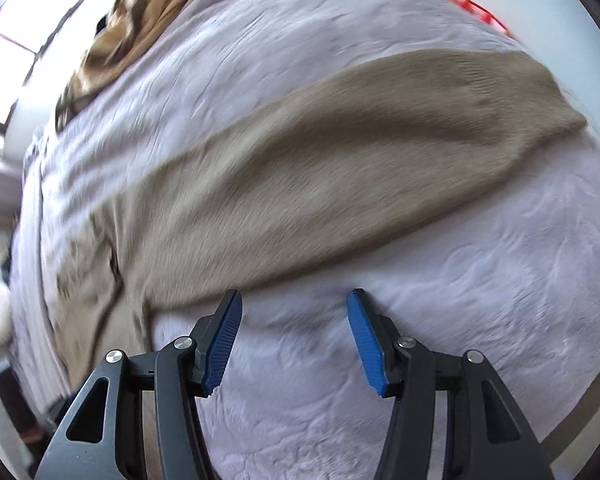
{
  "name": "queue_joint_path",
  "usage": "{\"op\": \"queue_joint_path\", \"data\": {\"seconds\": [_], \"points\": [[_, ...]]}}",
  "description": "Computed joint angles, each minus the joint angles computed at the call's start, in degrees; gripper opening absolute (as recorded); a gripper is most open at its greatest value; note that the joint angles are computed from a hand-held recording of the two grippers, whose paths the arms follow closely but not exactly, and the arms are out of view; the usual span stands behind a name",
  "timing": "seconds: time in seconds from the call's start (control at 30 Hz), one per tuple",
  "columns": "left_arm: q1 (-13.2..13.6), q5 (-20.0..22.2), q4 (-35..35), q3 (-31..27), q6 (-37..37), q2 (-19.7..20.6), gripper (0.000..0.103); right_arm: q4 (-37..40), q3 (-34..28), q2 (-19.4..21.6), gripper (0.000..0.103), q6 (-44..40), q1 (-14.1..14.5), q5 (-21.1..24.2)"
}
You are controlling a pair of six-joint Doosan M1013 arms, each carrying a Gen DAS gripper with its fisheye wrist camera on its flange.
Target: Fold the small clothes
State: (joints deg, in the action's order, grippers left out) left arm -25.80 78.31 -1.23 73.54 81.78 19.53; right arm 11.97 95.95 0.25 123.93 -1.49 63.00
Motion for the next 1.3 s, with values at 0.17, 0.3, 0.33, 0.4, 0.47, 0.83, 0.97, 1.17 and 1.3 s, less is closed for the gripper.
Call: {"op": "queue_joint_path", "data": {"seconds": [0.17, 0.3, 0.33, 0.4, 0.47, 0.83, 0.97, 1.17, 1.3], "points": [[-0.54, 1.54, -0.28, -1.79, 0.32, 1.59, 0.103, 1.52, 2.38, -2.35, 0.068, 3.00, -2.82, -5.75], [-0.40, 2.15, 0.09, -2.74, -1.30, 3.08, 0.103, 4.42, 5.10, -4.31, 0.072, 5.74, -5.78, -11.12], [-0.44, 2.94, 0.57, -3.08, -2.06, 3.55, 0.103, 5.28, 5.63, -4.54, 0.072, 6.28, -6.39, -11.83], [-0.09, 4.66, -0.86, -2.84, -2.18, 3.94, 0.103, 8.09, 7.10, -5.11, 0.072, 6.98, -7.96, -13.76], [0.26, 4.92, -2.34, -2.36, -2.82, 4.02, 0.103, 11.39, 8.54, -5.69, 0.072, 7.47, -9.34, -15.59], [-0.57, 4.35, -1.27, -4.42, -4.95, 5.03, 0.103, 23.50, 12.14, -5.32, 0.072, 5.00, -12.61, -25.33], [-0.87, 4.35, -1.02, -6.15, -5.81, 6.28, 0.103, 30.18, 12.68, -4.90, 0.072, -0.17, -13.38, -27.81], [0.16, 3.92, -1.15, -5.88, -5.73, 5.35, 0.103, 45.03, 13.92, -3.59, 0.014, -6.75, -14.26, -28.99], [1.30, 3.87, -2.18, -5.64, -5.75, 5.18, 0.103, 59.56, 16.03, -3.66, 0.007, -15.73, -14.16, -31.83]]}}
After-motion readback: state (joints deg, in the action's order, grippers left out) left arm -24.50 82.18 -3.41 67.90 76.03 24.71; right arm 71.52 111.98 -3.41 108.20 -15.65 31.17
